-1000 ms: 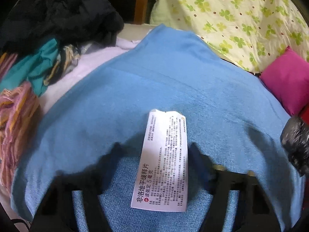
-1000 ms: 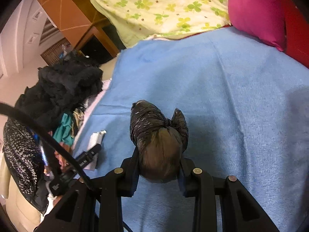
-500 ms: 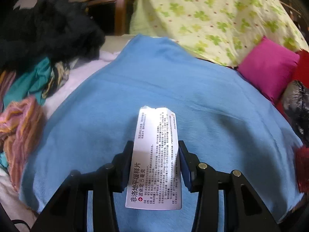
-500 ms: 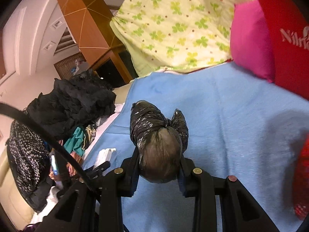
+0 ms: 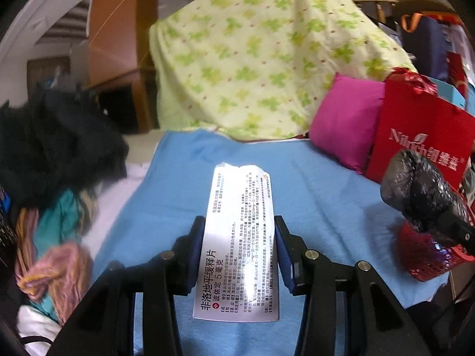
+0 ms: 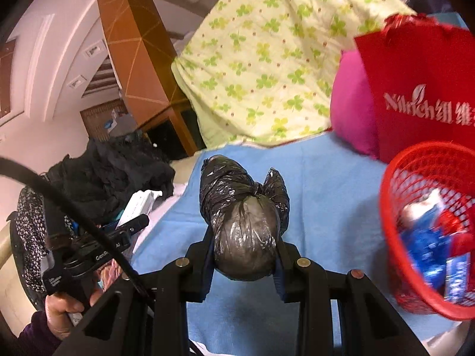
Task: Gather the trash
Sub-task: 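Carry the receipt and black bag toward the red basket with both tools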
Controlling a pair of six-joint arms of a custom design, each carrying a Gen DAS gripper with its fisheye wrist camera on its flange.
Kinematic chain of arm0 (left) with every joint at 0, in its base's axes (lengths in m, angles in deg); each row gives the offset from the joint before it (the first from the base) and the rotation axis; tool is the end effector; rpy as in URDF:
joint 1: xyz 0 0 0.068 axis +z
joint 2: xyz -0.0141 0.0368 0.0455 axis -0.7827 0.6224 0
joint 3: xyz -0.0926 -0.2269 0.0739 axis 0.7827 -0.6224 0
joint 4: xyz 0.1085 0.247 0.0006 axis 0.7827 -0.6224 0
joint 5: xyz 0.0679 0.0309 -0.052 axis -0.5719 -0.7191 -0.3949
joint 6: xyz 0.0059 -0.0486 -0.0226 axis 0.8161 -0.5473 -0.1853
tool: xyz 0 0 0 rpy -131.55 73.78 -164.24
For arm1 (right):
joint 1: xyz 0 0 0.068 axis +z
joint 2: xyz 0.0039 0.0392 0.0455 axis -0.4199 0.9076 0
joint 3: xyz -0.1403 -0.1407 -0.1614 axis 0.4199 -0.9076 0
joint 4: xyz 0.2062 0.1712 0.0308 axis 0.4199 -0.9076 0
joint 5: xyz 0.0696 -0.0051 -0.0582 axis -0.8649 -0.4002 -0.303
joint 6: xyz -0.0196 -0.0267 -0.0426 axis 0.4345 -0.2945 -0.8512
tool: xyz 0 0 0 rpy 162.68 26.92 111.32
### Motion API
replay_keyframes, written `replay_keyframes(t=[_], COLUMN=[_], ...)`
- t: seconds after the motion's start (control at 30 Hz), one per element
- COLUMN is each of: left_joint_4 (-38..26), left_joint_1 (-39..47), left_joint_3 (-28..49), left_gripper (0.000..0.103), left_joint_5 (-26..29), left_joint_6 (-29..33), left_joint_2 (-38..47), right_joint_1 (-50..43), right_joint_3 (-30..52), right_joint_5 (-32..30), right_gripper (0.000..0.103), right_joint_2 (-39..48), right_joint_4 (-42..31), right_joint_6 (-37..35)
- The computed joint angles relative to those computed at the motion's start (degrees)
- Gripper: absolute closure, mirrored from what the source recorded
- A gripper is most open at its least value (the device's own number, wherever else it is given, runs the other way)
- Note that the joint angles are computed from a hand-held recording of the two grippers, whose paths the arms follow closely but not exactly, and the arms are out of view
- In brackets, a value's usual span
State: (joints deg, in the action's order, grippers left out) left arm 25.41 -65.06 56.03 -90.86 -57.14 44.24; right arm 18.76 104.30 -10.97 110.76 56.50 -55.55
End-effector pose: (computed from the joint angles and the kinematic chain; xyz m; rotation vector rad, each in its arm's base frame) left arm 0.2477 -0.0517 0.3308 0.0568 2.0726 0.0495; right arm 0.2211 0.1972 0.3054 -0.0595 1.9881 0.5712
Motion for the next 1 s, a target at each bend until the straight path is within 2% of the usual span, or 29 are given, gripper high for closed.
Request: replay_keyframes(t=[0.13, 0.4, 1.0], left_joint_4=[-3.75, -7.48, -10.9], left_joint_1=[-5.34, -11.79, -21.92], left_joint_3=[2.11, 5.37, 9.83], left_gripper=[0.057, 0.057, 0.057], left_joint_5=[-4.48, -9.41, -16.12], left_joint_6=[-0.01, -0.02, -0.92], left_joint_2=[-1.71, -2.56, 0.8], right_joint_1=[1.85, 6.45, 10.75], right_joint_3=[-1.05, -1.8, -5.35], right_joint_5=[3.16, 9.85, 18.63], right_gripper=[0.068, 0.068, 0.068], right_joint_2=[-5.43, -11.92, -23.12], right_joint_4=[-2.07, -4.54, -9.29], right_joint_6=[-0.23, -1.68, -3.57])
